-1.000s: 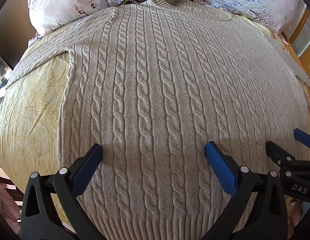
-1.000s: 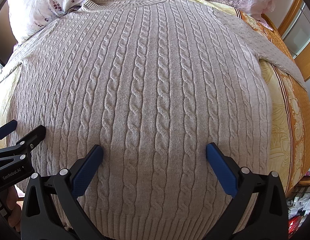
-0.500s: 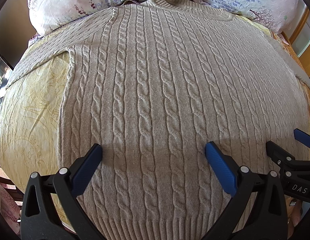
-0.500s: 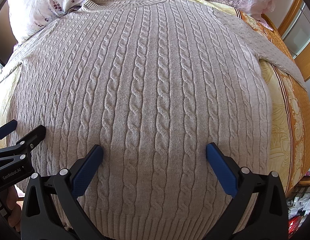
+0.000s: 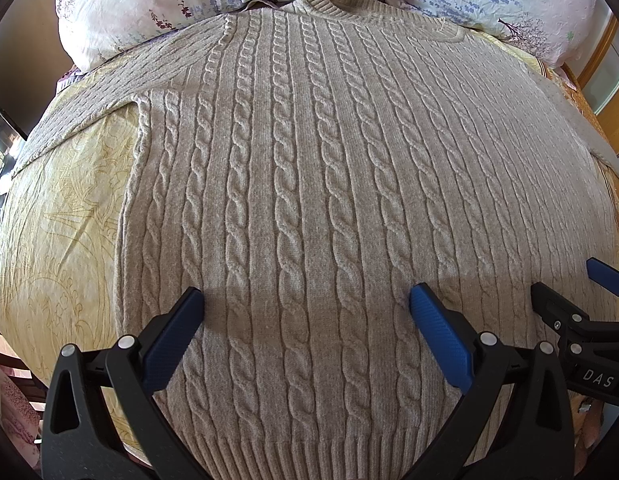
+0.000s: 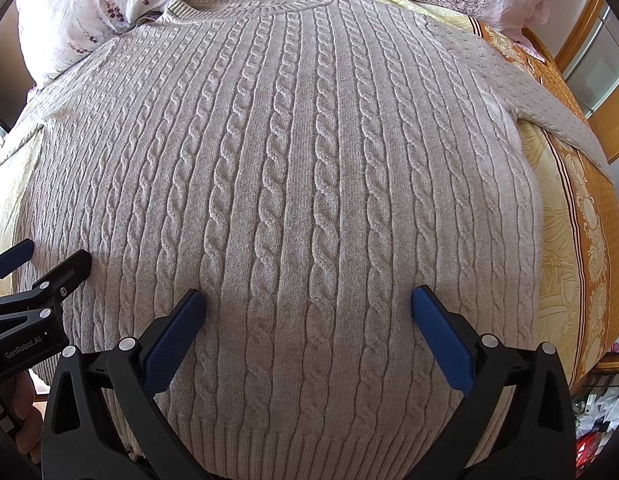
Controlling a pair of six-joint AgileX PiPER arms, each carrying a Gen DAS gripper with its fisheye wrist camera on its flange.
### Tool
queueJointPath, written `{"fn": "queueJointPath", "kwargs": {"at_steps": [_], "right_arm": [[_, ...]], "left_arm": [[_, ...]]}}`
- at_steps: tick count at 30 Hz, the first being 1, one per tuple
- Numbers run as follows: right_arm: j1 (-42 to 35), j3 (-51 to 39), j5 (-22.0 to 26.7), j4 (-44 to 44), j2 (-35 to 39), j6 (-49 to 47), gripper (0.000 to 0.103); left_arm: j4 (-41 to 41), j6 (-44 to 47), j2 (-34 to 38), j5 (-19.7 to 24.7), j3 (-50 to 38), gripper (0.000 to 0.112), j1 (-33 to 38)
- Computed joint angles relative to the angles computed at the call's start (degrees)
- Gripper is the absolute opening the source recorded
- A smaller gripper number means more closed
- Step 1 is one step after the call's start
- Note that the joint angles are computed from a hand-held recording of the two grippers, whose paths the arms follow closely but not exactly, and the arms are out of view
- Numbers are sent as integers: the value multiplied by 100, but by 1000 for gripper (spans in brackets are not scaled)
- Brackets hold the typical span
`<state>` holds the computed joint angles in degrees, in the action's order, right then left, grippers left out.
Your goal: Fold small clothes
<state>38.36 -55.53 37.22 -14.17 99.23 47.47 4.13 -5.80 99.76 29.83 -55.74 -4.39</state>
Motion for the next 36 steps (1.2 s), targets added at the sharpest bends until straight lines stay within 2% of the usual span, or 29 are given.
{"fn": "queueJointPath", "kwargs": {"at_steps": [23, 36], "right_arm": [[-59, -103, 61, 130, 48, -229, 102], [-345, -141, -178, 497, 106, -698, 102]], "left_arm": [[-31, 39, -17, 37, -3, 101, 30], [-24, 48, 58, 36, -65, 101, 28]]}}
